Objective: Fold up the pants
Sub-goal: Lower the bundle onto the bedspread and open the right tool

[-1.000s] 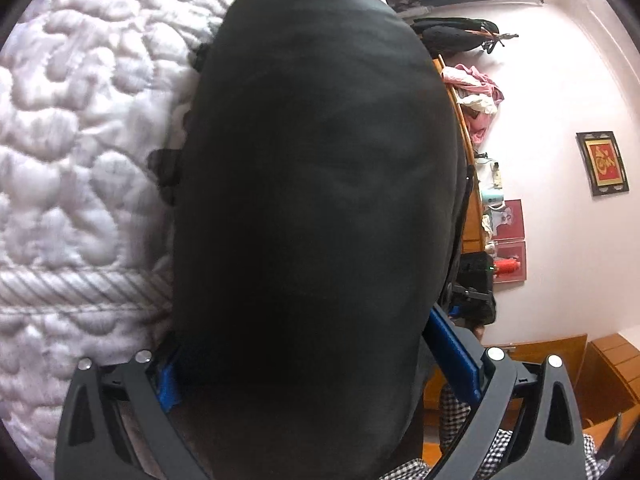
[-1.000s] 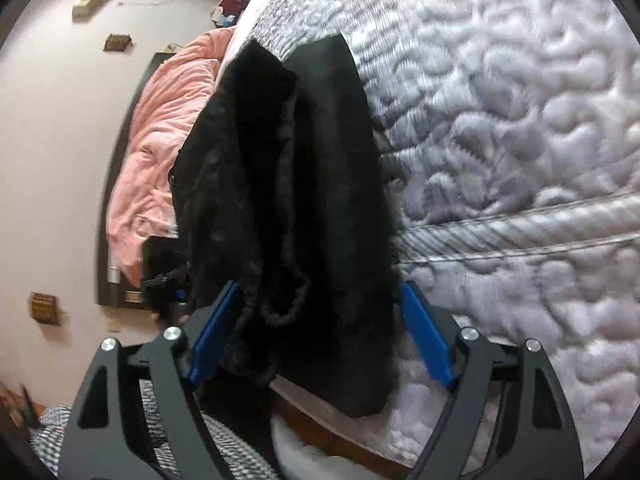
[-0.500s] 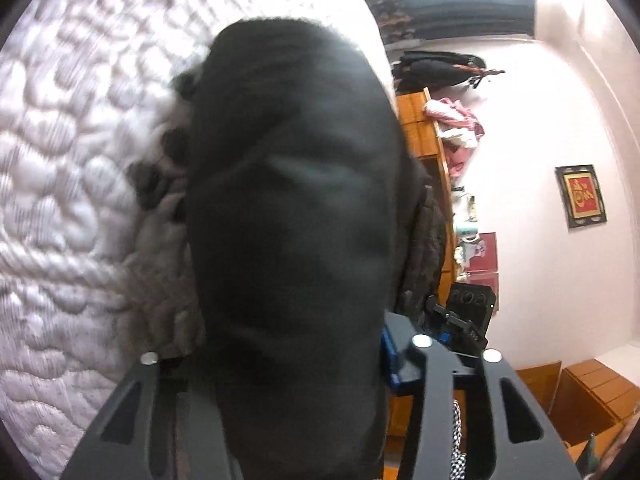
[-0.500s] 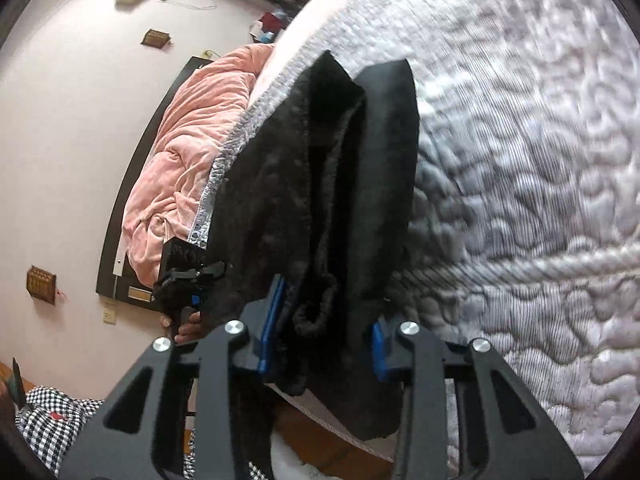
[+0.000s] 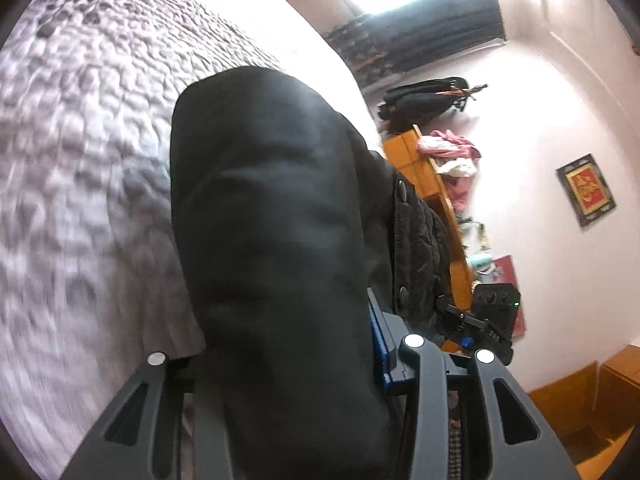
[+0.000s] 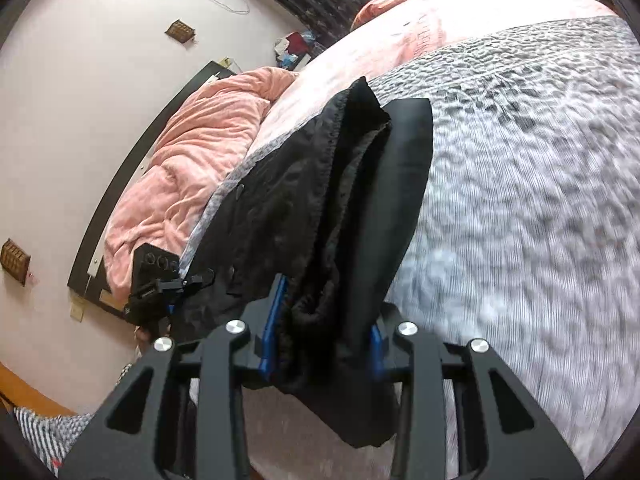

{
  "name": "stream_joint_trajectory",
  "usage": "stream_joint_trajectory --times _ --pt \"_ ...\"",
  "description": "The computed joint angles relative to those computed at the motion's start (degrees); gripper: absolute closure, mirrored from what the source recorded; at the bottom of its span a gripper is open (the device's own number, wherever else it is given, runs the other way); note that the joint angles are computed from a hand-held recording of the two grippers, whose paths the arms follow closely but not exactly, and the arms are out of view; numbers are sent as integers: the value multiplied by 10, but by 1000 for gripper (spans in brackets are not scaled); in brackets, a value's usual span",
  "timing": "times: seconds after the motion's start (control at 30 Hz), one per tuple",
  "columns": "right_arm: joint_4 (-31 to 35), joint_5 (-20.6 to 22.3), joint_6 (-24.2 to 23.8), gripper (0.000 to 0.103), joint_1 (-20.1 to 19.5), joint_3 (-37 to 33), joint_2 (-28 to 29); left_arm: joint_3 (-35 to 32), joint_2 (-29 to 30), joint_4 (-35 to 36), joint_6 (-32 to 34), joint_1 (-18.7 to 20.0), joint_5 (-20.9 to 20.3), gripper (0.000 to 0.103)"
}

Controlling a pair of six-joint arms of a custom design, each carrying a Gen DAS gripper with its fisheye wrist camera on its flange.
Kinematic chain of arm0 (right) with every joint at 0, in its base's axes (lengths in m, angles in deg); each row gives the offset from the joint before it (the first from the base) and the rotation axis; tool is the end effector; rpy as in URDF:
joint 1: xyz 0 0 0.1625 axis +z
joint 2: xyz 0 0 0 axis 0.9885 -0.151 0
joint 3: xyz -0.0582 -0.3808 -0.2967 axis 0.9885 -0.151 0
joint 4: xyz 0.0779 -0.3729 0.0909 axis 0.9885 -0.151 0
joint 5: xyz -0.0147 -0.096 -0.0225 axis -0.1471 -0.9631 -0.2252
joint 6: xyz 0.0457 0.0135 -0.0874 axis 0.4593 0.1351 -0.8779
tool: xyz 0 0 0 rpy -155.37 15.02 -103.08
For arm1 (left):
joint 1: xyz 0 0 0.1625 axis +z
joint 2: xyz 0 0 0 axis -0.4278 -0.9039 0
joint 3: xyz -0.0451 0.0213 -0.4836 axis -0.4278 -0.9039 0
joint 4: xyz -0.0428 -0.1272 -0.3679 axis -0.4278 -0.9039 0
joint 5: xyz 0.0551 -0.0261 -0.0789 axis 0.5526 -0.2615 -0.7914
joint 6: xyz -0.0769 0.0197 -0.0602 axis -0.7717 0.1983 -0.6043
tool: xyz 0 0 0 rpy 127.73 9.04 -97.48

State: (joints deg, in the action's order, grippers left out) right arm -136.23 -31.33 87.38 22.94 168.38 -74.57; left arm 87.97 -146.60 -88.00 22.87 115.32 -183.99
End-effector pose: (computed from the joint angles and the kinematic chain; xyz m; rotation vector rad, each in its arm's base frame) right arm 0.2652 -0.5424 0.0554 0.2807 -3.0012 0.8038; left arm 0.1114 -0.6564 0.3292 -0.1763 -2.8900 0.4961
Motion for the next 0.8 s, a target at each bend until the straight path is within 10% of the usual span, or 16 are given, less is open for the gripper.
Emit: stream_joint_trajectory --times 0.4,0.8 --pt "25 -5 23 43 -64 -52 43 25 34 -94 11 -29 148 10" --pt "-56 -316 20 8 72 -21 62 183 -63 -236 5 -110 384 4"
